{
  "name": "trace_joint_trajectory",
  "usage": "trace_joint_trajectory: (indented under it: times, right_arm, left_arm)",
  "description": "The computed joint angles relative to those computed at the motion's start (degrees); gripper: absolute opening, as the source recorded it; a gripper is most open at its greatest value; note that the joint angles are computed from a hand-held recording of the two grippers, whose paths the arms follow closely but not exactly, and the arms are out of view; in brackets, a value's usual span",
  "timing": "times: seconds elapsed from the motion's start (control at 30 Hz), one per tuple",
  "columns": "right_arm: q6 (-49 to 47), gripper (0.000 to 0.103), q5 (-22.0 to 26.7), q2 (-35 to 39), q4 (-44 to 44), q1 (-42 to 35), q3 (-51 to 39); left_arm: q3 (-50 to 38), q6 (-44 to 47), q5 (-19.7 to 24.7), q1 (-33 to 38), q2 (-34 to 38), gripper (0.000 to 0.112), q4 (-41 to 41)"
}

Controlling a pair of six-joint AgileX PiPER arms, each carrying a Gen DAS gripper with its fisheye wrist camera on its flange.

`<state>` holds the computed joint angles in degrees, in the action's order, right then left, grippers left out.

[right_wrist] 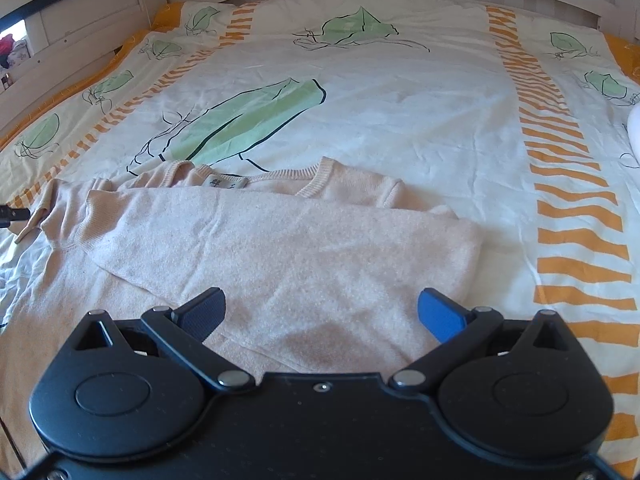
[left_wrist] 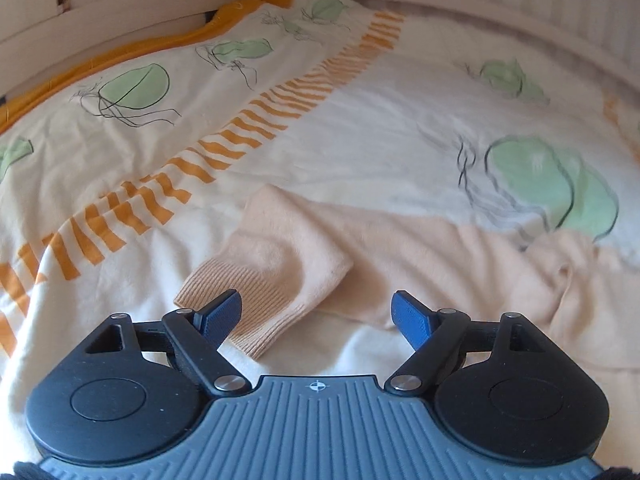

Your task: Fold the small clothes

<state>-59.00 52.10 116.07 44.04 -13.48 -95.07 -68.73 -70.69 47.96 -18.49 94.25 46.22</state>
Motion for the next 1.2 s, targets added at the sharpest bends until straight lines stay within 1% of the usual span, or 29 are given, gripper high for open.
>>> trace_joint_trajectory:
  times: [0.07, 0.1, 0.13, 0.2, 0.27, 0.3, 0.33, 0.43, 0.53, 0.6, 0.73, 0.77, 0.8, 0.83, 0.87, 0.9, 0.93, 0.97, 1.0, 1.03, 1.1, 1.2]
  right_arm:
    - [0.4, 0.103, 0.2, 0.2, -0.2, -0.1, -0.3]
    - [0.5, 0.103, 0.3, 0.2, -0.2, -0.1, -0.4]
    - [0.5, 0.103, 0.5, 0.3, -0.1, -0.2, -0.5]
    - [0.5, 0.103, 0.6, 0.3, 0.0, -0.2, -0.5]
    - [0.7, 0.103, 0.7, 0.5, -0.1, -0.2, -0.7]
    - [0.8, 0.103, 0.8, 0.5, -0.2, -0.2, -0.7]
    - [1.1, 0.103, 1.0, 0.7, -0.3, -0.1, -0.9]
    - [1.4, 0.103, 1.4, 0.9, -0.3, -0.1, -1.0]
    - [1.3, 0.103, 1.2, 0.8, -0.4, 0.1, -0.6]
    - [1.2, 0.103, 1.2, 0.7, -0.4, 0.1, -0.6]
    - [1.3, 0.103, 1.3, 0.9, -0.4, 0.1, -0.7]
    - [1.4, 0.103, 1.4, 0.9, -0.6, 0.1, -0.7]
    - [1.4, 0.103, 1.4, 0.9, -0.6, 0.1, -0.7]
    - [1.3, 0.103, 1.4, 1.0, -0.5, 0.1, -0.7]
    - [1.2, 0.103, 1.4, 1.0, -0.4, 0.1, -0.7]
    - [1.1, 0.103, 1.4, 1.0, -0.3, 0.1, -0.7]
    - [1.1, 0.103, 1.4, 1.0, -0.2, 0.1, -0.7]
    - [1.2, 0.103, 1.4, 1.1, -0.2, 0.1, -0.8]
    - [1.3, 0.103, 1.5, 1.1, -0.3, 0.1, -0.9]
    - [1.6, 0.103, 1.5, 1.2, -0.5, 0.1, -1.1]
    - [1.9, 0.103, 1.7, 1.4, -0.5, -0.1, -1.4]
    - [2.1, 0.103, 1.9, 1.3, -0.1, -0.3, -1.5]
  left_arm:
    - [-0.4, -0.5, 1.4, 0.3, 0.9, 0.081, 0.2]
    - [0.5, -1.4, 0.7, 0.9, 0.4, 0.081, 0.1]
    - [1.9, -2.6, -1.8, 2.1, -0.8, 0.081, -0.7]
    - [6.3, -6.6, -9.9, 5.7, -4.4, 0.081, -3.5]
    - [10.5, -12.9, -16.5, 8.4, -7.6, 0.081, -4.2]
    - [12.4, -16.5, -19.0, 9.5, -8.9, 0.082, -3.3]
    - [13.5, -19.0, -20.5, 10.3, -9.6, 0.082, -2.7]
    - [13.8, -20.9, -20.6, 12.3, -9.1, 0.084, -3.9]
    - [14.6, -23.8, -23.2, 15.0, -8.5, 0.084, -4.8]
    - [15.2, -25.8, -23.8, 15.8, -8.5, 0.084, -4.8]
    - [14.9, -20.8, -26.0, 17.9, -6.7, 0.084, -9.9]
    - [14.8, -19.5, -26.8, 18.6, -6.2, 0.082, -11.3]
    - [14.4, -19.5, -26.5, 18.9, -6.0, 0.077, -11.8]
    - [13.7, -21.6, -25.0, 18.7, -5.8, 0.063, -10.6]
    - [12.3, -21.4, -22.0, 18.3, -5.3, 0.02, -11.3]
    - [11.1, -18.8, -20.2, 18.6, -4.8, 0.008, -13.7]
    - [11.2, -17.8, -20.4, 18.9, -5.0, 0.008, -14.8]
    - [11.7, -18.7, -21.2, 18.8, -5.7, 0.007, -14.0]
    - [11.7, -20.7, -20.9, 18.1, -6.4, 0.007, -11.8]
    - [11.1, -21.5, -19.5, 16.9, -7.0, 0.007, -9.7]
    - [7.7, -20.2, -14.4, 14.0, -7.4, 0.007, -6.7]
    - [0.8, -12.0, -9.7, 11.3, -8.0, 0.007, -7.4]
